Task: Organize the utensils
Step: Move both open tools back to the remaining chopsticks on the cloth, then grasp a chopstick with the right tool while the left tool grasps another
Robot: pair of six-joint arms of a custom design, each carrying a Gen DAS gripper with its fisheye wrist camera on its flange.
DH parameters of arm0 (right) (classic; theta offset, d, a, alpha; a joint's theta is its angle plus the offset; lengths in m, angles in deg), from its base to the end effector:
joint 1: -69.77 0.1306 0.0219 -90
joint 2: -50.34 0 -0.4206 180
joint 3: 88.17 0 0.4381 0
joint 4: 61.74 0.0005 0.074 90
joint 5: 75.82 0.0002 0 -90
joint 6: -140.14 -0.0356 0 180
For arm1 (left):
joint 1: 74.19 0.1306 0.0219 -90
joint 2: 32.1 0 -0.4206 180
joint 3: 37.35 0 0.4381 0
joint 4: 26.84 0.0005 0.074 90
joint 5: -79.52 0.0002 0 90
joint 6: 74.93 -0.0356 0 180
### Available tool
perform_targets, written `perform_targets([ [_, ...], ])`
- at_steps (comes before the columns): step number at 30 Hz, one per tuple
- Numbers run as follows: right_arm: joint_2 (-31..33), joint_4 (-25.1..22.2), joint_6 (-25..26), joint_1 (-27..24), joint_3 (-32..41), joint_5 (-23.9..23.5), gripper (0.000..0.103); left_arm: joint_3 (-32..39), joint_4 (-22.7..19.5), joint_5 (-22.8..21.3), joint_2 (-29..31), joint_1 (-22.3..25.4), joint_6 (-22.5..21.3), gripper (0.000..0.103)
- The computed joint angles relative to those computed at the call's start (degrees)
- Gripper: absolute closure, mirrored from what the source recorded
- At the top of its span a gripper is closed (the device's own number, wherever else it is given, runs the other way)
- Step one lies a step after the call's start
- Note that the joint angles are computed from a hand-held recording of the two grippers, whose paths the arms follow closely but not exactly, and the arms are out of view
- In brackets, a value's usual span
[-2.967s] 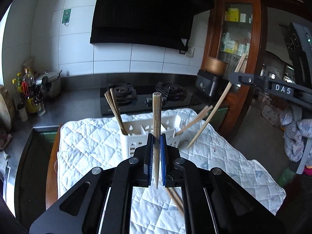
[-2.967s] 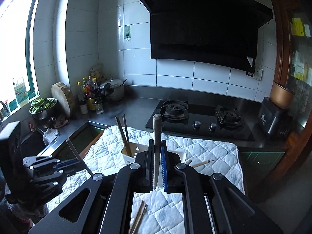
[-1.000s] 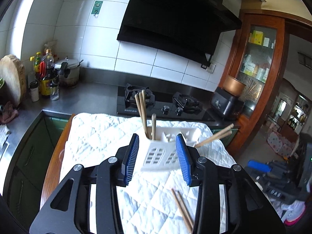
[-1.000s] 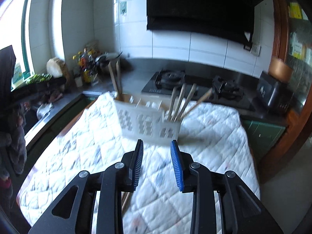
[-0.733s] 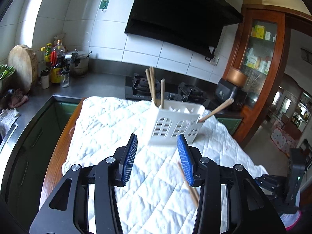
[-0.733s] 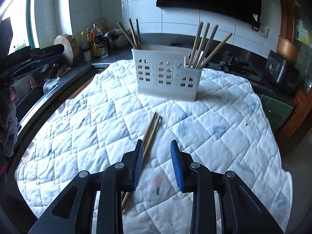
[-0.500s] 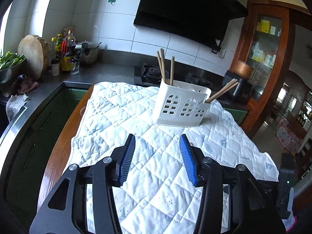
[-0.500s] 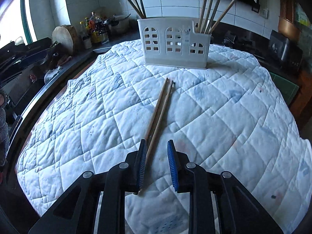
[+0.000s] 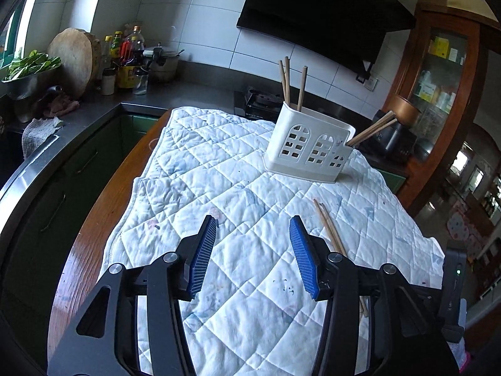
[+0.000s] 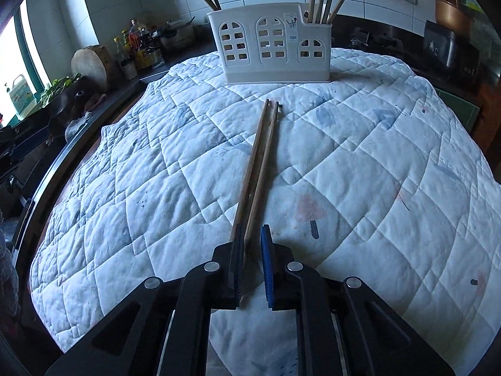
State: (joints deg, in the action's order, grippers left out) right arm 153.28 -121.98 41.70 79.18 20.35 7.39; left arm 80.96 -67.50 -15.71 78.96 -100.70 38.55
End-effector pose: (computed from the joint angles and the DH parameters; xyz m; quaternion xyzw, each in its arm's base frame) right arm 0.6063 0.1042 0.4938 -0.0260 0.9510 0.1028 0.2906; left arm 0.6266 -0.3095 0.5180 0.0016 0.8799 -0.1637 0.4461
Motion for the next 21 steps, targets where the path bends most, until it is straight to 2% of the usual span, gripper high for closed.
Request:
perform_targets([
  [13, 1.0, -1.33, -0.39, 0.74, 0.32, 1.42, 0.093, -0.73, -0.65, -0.04, 0.12, -0.47, 0.65, 0.052],
  [21, 0.14, 0.69, -1.58, 0.25, -1.12, 0.88, 0.096, 0.54, -2.15, 0.8, 1.25, -0.94, 0.6, 0.052],
])
